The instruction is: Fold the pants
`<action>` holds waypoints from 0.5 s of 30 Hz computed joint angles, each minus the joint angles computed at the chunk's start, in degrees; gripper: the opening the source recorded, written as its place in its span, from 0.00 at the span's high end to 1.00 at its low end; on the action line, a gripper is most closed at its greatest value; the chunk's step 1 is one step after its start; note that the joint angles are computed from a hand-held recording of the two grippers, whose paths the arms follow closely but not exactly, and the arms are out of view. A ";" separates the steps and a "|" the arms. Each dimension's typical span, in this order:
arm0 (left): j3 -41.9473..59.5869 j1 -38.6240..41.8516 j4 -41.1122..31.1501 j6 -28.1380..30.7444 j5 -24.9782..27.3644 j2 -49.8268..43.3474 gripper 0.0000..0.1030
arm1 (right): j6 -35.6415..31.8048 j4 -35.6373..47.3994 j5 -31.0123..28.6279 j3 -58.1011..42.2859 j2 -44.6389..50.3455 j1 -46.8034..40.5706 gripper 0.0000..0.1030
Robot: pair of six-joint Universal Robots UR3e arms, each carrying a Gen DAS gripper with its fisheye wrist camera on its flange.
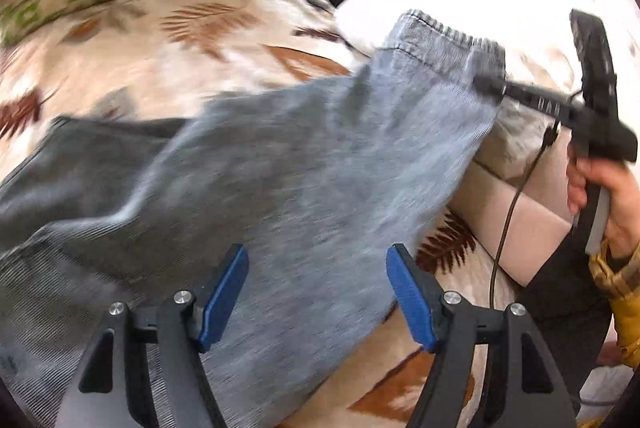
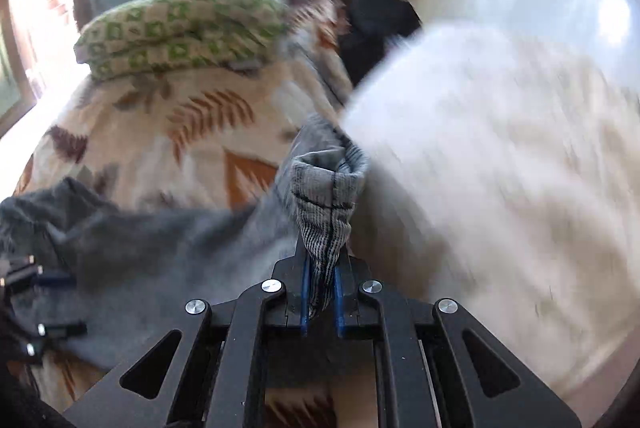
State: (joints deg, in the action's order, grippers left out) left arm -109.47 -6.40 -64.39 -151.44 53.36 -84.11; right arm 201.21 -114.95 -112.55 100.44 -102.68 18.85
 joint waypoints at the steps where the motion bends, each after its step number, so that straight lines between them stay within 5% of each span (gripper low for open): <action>1: 1.01 -1.89 0.56 -0.78 0.70 -1.46 0.29 | 0.95 0.73 0.22 2.13 -1.43 0.24 0.92; 8: 0.40 -12.32 6.50 -2.44 10.73 -6.37 0.29 | -0.40 0.92 2.29 11.92 -1.37 -4.17 0.91; 10: 1.30 -11.10 2.01 -0.44 9.73 -5.03 0.29 | -0.14 2.18 2.36 10.86 -1.61 -3.81 0.89; 15: 1.92 -0.37 -6.08 5.68 4.93 1.61 0.29 | 5.72 7.45 -4.16 4.00 -1.80 4.65 0.62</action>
State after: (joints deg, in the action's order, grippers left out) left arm -107.55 -6.77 -70.46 -145.76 58.29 -82.50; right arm 206.93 -107.50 -116.71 104.44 -104.48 23.50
